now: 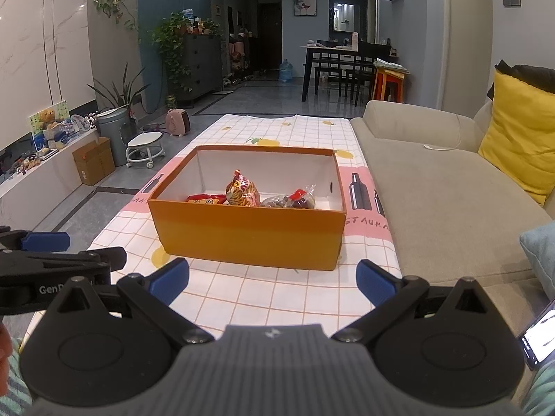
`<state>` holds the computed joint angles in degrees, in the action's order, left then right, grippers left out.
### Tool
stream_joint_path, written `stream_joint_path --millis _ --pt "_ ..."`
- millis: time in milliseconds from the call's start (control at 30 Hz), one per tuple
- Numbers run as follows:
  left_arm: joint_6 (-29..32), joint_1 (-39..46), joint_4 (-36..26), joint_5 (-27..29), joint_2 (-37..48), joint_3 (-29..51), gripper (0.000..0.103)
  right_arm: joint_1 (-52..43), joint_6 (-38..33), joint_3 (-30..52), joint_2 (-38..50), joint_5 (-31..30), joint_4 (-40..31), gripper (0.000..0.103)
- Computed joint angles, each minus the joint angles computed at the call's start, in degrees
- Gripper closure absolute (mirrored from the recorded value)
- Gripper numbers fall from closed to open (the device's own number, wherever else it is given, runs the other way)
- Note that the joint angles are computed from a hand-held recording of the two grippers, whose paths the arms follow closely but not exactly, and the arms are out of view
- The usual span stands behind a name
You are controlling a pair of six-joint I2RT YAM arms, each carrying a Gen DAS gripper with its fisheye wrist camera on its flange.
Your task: Organize snacks
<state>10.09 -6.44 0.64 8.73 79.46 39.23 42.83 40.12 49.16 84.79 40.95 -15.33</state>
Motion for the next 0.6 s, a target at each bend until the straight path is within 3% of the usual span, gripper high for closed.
stream_joint_path --millis 600 --pt "0.03 0.56 -0.21 0.76 -0.13 0.15 0.017 -0.01 -0.20 0.16 0.45 -0.18 0.45 0.004"
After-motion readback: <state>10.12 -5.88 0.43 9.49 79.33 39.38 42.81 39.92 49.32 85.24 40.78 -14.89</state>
